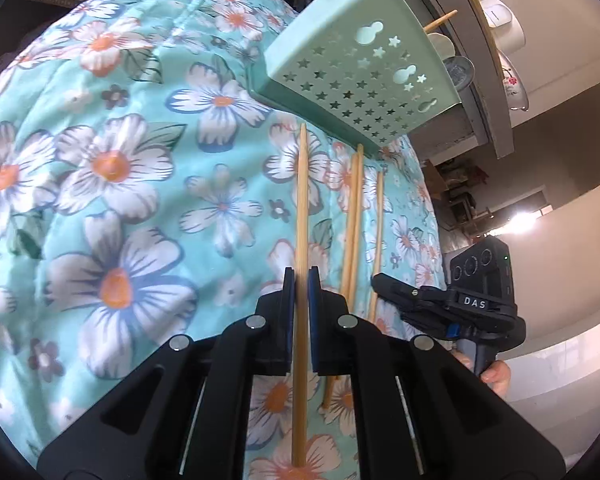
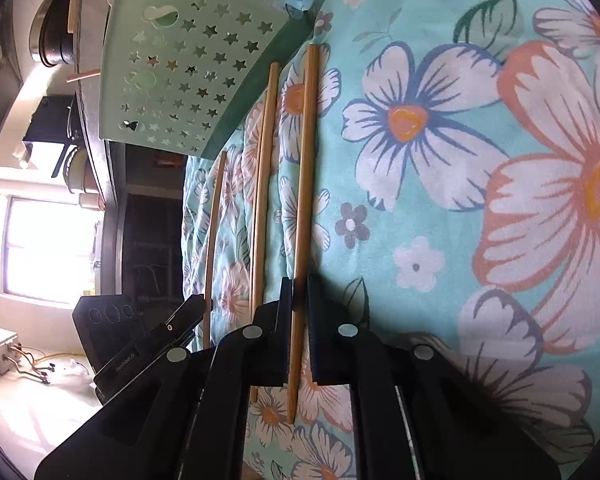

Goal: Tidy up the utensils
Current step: 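Grasp a wooden chopstick with the left tool while the right tool grasps another chopstick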

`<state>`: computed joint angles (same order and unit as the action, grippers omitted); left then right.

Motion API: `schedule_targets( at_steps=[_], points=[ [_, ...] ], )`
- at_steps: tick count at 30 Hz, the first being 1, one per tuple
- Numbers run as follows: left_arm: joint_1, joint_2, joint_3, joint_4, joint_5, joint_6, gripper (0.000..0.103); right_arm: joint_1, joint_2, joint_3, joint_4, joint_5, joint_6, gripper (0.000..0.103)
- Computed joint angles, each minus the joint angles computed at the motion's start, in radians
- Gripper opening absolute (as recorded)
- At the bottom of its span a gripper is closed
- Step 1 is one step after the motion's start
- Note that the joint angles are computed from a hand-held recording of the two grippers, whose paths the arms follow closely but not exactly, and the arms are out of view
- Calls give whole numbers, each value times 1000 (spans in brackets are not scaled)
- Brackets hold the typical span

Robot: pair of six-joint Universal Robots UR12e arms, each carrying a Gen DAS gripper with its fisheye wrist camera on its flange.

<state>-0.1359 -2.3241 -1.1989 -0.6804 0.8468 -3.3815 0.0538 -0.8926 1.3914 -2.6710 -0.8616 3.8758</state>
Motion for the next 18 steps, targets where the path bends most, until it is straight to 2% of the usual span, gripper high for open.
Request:
schedule_targets(
  at_steps=[7,11,13,15,18],
  points=[
    [-1,50,-64,15,151,68,6,16,-23,-25,195,-2,-124,7],
    [1,65,-83,-1,172,110,6,33,-39,-17,215,-46,-141,8],
    [1,67,-74,-15,188,130,10,40,-44,-19,217,-74,-150,9],
    [0,66,-63,-17,202,139,20,50,-50,-23,217,-123,-157,10],
    [-3,53,-24,-37,216,169,27,63,-52,-42,223,-194,-173,11]
  ],
)
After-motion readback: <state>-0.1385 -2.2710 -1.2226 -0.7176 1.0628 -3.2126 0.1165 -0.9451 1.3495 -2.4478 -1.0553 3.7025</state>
